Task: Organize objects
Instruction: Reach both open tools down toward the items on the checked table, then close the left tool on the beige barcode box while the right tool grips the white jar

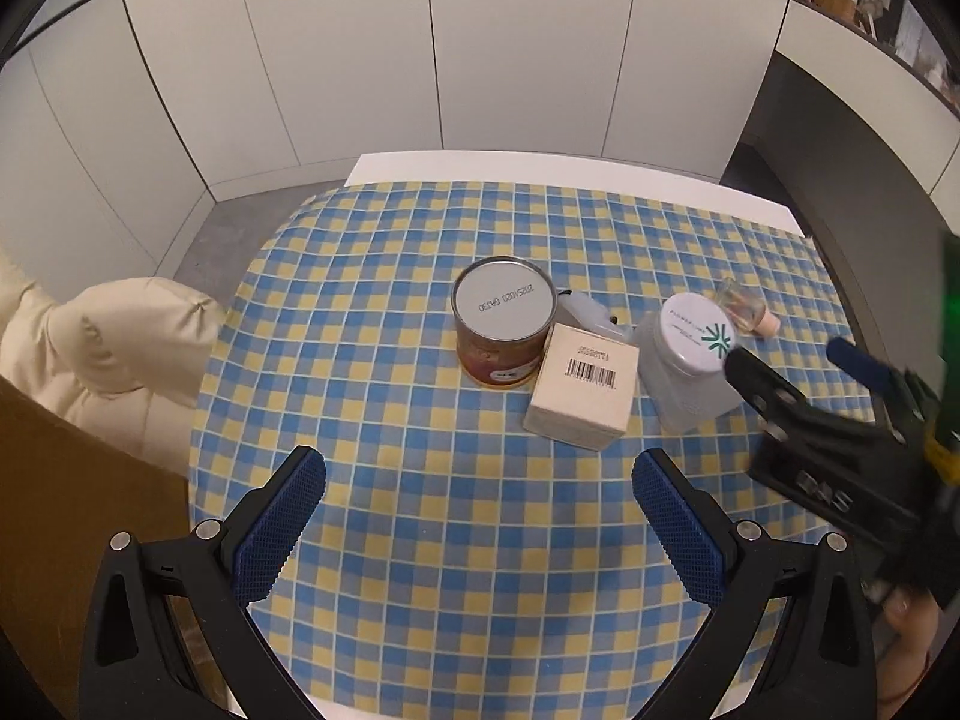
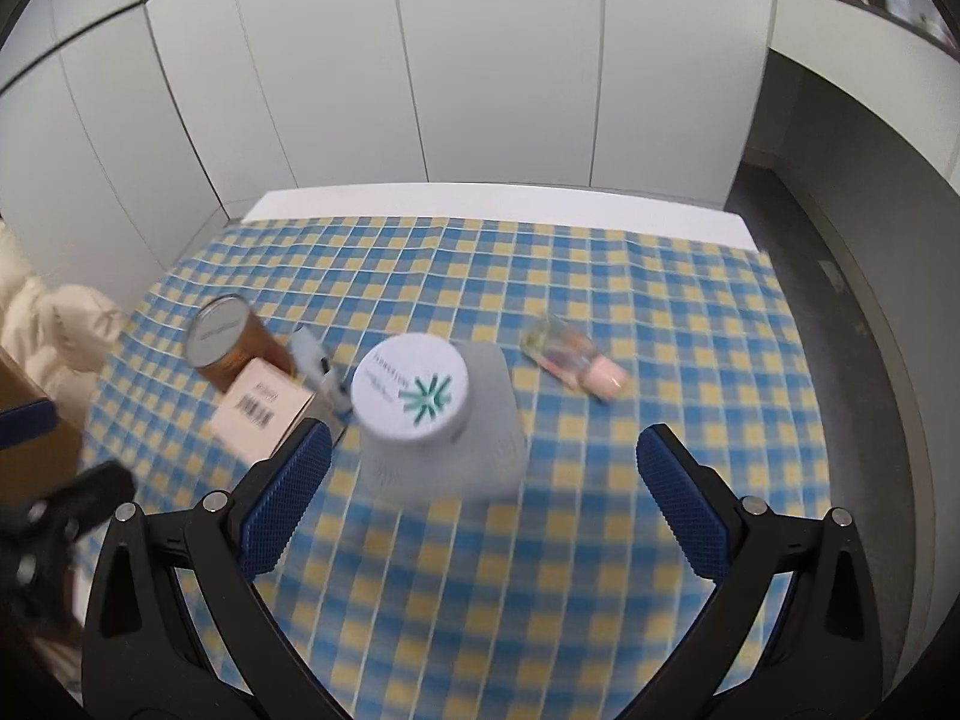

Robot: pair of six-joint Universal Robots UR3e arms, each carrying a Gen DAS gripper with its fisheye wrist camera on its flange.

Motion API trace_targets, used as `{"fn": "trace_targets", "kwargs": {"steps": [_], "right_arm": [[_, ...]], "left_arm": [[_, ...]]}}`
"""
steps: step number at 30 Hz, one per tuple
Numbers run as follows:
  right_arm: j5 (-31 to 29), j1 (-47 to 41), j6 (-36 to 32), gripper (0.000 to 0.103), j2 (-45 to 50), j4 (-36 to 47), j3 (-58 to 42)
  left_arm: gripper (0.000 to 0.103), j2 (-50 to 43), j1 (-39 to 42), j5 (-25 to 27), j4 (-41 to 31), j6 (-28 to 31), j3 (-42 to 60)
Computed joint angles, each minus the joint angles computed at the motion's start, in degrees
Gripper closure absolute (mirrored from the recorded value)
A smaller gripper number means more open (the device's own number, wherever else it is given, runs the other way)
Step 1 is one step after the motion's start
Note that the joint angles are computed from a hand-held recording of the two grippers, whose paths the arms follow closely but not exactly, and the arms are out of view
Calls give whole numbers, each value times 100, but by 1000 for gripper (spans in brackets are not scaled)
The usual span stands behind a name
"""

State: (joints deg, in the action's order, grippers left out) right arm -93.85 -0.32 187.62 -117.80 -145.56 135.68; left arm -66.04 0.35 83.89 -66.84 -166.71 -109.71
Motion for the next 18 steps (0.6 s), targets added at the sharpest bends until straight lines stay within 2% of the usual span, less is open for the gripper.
{"fn": "trace_targets", "kwargs": {"steps": [5, 7, 8, 9, 10, 12, 18], "right_arm": [[85, 223, -84, 0, 859, -1025, 71], [10, 384, -170, 0, 1102, -1204, 29], [-179, 550, -166, 3, 1327, -1353, -31], [-274, 640, -163, 13, 1474, -1443, -66], [-304, 675, -171, 29, 1634, -1495, -92], [-268, 662, -129, 44, 1621, -1605, 3], [174, 147, -130, 43, 777, -1001, 222]], "left_arm": [[1, -498, -114, 86, 435, -43, -218], [1, -565, -27, -73, 494, -50, -289], [1, -597, 22, -192, 496, -60, -298], [1, -627, 42, -254, 517, -73, -302], [1, -717, 15, -259, 579, -117, -278], [1, -817, -43, -235, 694, -171, -265], [1, -1076, -165, -516, 817, -117, -248]]}}
